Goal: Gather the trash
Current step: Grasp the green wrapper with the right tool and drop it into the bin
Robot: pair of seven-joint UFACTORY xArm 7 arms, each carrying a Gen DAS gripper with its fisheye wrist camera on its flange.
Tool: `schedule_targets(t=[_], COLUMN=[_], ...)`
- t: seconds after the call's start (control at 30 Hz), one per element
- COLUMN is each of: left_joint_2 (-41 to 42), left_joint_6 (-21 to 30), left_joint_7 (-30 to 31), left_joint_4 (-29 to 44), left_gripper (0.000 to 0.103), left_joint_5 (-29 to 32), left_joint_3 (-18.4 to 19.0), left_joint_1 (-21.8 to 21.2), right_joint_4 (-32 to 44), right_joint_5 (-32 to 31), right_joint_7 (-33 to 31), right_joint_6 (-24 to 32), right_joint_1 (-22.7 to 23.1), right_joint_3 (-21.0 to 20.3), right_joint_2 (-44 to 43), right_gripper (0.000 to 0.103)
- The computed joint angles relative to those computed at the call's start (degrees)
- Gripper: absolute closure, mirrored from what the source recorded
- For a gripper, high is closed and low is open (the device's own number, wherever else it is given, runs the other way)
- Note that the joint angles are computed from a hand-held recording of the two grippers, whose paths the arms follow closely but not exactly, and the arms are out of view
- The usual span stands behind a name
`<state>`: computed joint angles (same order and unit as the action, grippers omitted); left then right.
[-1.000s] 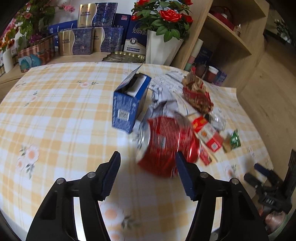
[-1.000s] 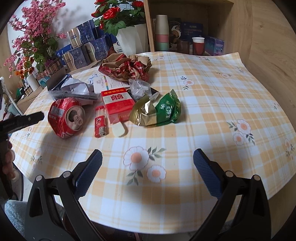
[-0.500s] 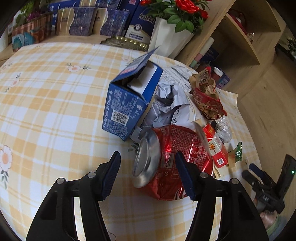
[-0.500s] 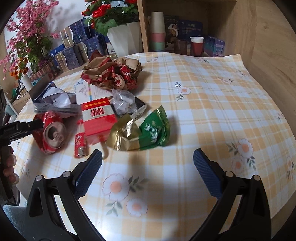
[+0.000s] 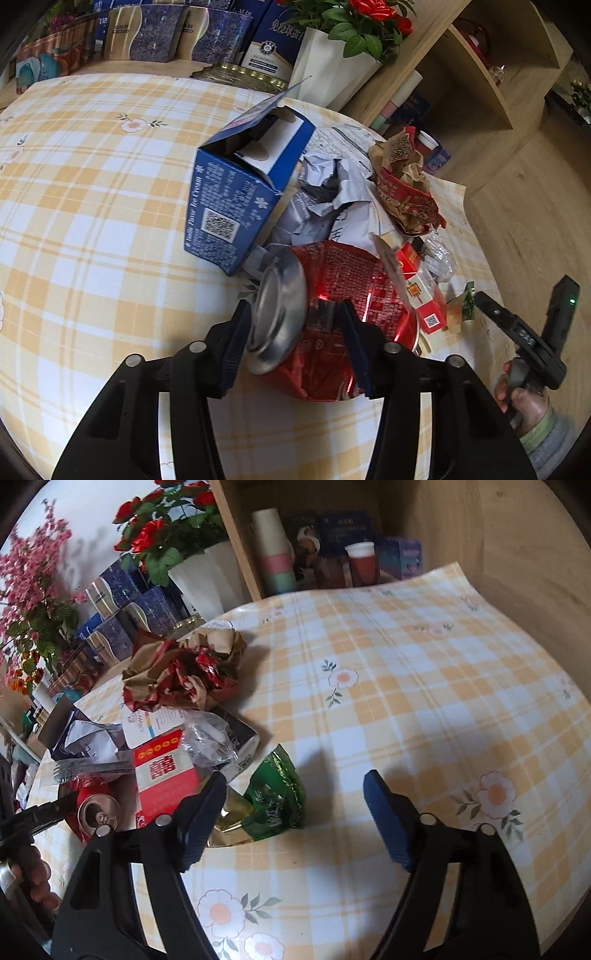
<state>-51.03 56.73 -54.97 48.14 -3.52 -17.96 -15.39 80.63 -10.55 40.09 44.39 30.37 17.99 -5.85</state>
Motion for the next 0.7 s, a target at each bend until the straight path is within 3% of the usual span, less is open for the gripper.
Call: schedule_targets(t=[0.1, 0.2, 0.23, 0.3, 0.4, 0.7], left_joint_2=[0.3, 0.47, 0.52, 0.63, 0.86, -3.66], left_joint_6=[-0.39, -1.11, -1.21, -0.82, 1.69, 11.37], left_joint_7=[-0.17, -0.63, -0.63, -0.27, -0.36, -3.73], left_joint_4=[0.03, -0.22, -0.21, 0.38, 2.11, 5.8], left_gripper=[0.055, 0.057, 0.059, 0.077, 0.079, 0.08], left_joint_5=[-0.12, -0.65, -0.66, -0.02, -0.01, -0.02], left_joint_3=[-0.05, 0.09, 0.08, -0.33, -0.5, -2.56], left_joint_1=[-0.08, -0.32, -0.42, -0.45, -0.61, 0.18], right_joint_4=[0.35, 0.8, 0.09, -0.81, -0.75, -3.92], right_joint_5=[1.47, 3.75, 5.29, 7.46, 5.96, 6.34], right_joint_7=[-0.33, -1.51, -2.43, -4.36, -4.59, -4.98], right_joint_6=[0.29, 0.97, -0.13, -1.93, -1.87, -3.66], right_joint_1=[0.2, 0.69, 0.87, 1.15, 1.34, 1.09], right_joint_3=[-0.2, -0.52, -0.74, -0.94, -0.49, 0.59], right_joint_2=[1.09, 2.24, 1.98, 1.41, 0.85, -3.99], right_gripper=[0.033, 0.046, 0.053, 0.068, 0.075, 0.077])
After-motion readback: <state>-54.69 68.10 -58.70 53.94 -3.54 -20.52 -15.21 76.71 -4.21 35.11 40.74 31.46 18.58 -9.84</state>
